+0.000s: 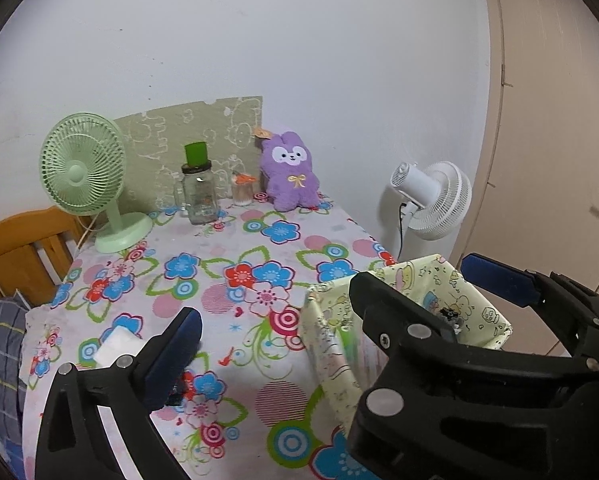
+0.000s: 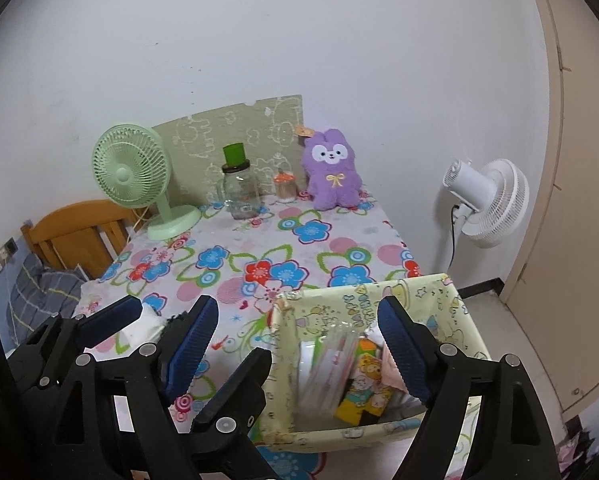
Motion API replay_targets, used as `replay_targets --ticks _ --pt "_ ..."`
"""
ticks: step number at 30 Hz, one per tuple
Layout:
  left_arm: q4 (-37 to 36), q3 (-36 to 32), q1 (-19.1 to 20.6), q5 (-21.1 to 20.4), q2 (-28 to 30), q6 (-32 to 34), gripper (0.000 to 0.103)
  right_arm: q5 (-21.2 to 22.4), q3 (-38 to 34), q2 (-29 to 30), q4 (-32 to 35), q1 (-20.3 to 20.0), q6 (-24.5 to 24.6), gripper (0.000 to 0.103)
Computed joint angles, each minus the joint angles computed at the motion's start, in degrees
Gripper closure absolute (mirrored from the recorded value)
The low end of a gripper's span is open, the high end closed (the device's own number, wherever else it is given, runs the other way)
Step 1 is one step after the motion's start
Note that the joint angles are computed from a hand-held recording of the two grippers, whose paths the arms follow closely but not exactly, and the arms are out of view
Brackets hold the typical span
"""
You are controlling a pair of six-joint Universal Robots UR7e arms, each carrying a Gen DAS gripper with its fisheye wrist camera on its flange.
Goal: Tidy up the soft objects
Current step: 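Withdraw both tools from the box toward the black umbrella and white tissues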
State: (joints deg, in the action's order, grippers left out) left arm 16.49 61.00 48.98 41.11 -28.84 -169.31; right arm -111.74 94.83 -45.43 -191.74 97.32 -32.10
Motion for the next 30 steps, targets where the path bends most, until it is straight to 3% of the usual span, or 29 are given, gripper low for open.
replay_targets --ticks 13,30 --pt "-5.2 6.6 0.6 -2.5 -5.4 2.6 0.000 0.2 -0.9 2.6 -0.5 2.5 0.9 0.013" --pt "-5.7 8.0 3.3 -3.8 -8.3 3.4 0.000 0.0 -5.7 7.9 1.6 4.5 2.2 0.007"
